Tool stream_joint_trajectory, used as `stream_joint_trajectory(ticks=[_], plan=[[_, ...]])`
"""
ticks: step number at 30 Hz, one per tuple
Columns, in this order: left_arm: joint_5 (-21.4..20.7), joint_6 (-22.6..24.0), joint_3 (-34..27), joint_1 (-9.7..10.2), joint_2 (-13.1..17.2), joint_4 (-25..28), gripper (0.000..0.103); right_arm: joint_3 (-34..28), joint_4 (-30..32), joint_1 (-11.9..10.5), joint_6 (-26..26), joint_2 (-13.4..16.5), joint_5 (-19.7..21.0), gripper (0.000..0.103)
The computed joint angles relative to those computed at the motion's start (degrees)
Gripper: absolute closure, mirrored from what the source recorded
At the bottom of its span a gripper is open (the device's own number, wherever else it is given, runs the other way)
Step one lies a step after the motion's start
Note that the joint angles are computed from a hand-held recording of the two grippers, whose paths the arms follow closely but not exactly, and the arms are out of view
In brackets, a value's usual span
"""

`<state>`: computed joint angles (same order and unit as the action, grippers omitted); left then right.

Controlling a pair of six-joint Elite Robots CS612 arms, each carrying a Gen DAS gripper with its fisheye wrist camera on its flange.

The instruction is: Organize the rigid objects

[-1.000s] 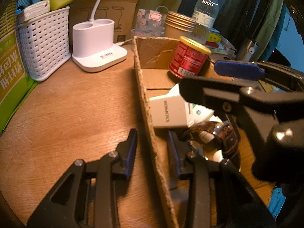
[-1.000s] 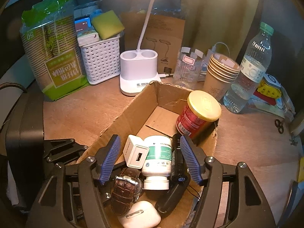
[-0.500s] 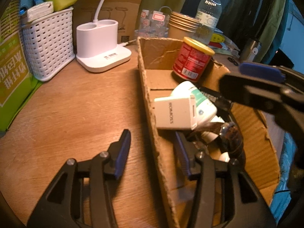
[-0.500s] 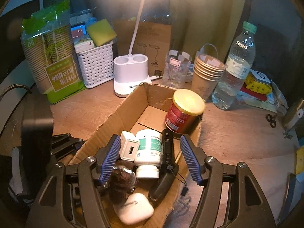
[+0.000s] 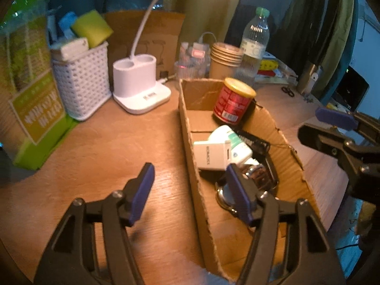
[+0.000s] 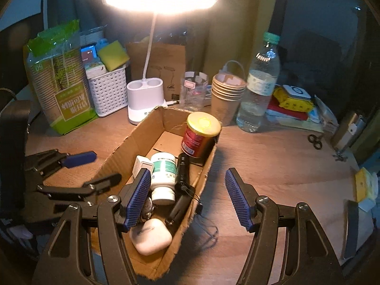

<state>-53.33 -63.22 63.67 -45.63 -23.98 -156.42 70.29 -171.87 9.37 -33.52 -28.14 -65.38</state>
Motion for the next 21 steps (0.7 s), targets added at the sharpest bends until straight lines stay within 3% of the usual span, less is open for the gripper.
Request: stream_joint_trajectory(ticks=[5,13,21], plan=[[2.66,-1.53,2.37,-0.82,-1.77,-0.83,0.031,2.72,-3.36,-0.52,0.76,-1.42,0.35,0.035],[8.40,0.94,3.67,-2.72,-3.32,-3.94,0.015,7.60,-9.83,-1.65,2.64,-4.09,0.59,0.035],[12.59,4.69,4.34,-4.70,-4.49,-6.94,0.013,12.65,-16.44,-2.92,5.64,-6.57,0.27,0.035]])
